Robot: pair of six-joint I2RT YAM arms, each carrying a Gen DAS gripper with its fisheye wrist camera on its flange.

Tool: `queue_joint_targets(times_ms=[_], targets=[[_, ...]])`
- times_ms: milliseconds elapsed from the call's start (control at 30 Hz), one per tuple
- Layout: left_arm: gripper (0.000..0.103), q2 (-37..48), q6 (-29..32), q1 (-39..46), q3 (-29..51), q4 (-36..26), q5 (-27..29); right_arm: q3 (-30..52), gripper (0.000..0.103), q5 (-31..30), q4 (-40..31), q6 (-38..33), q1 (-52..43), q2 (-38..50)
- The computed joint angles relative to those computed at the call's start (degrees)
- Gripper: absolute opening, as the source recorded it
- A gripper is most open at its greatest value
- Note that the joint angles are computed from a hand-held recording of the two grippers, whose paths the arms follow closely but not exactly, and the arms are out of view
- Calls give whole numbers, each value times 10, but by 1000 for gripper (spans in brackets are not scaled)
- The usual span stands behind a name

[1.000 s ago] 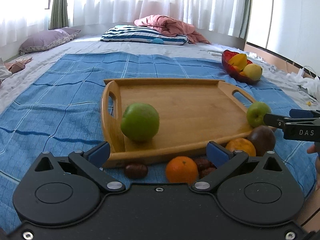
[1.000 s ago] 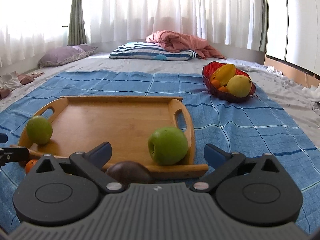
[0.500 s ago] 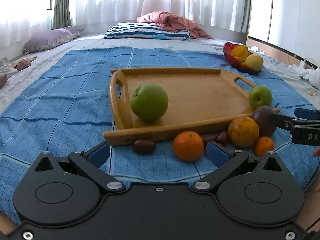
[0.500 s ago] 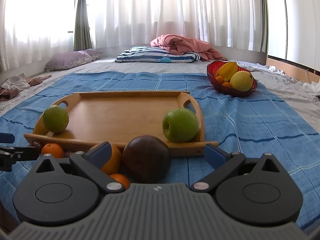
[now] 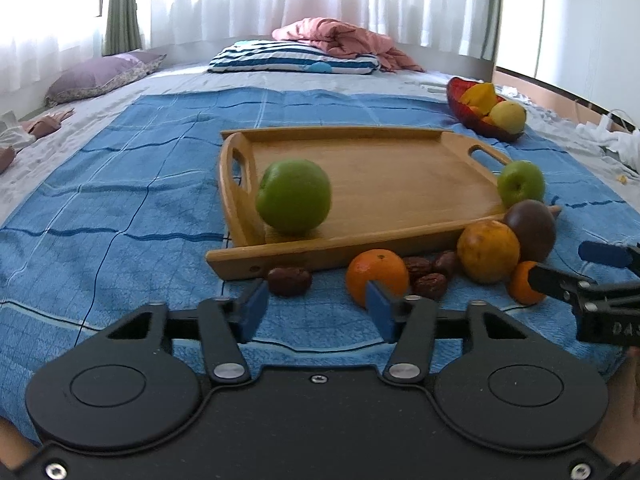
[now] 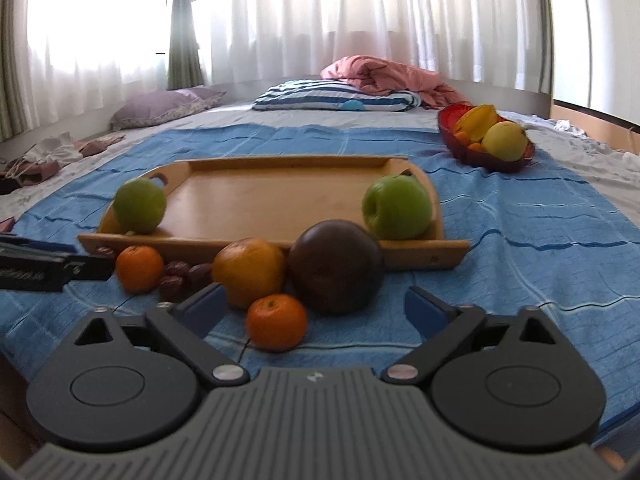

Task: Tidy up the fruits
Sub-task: 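Withdraw both tools from the tray back toward the fruit row, then grasp a red date with the left tool while the right tool grasps a small mandarin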

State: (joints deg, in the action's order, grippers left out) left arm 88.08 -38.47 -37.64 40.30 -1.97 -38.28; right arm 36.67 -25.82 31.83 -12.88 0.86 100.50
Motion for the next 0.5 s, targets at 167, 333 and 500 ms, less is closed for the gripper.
queue_joint_targets(times_ms=[167,333,500], targets=[[43,9,-18,12,3,-4,-2,-17,79,7,6,-23,13,-5],[43,28,-18,21,13,-3,-11,-25,67,10,2,-35,23,-8],[37,50,-16,28,23,3,-10,-18,60,13,-6,-27,27,0]])
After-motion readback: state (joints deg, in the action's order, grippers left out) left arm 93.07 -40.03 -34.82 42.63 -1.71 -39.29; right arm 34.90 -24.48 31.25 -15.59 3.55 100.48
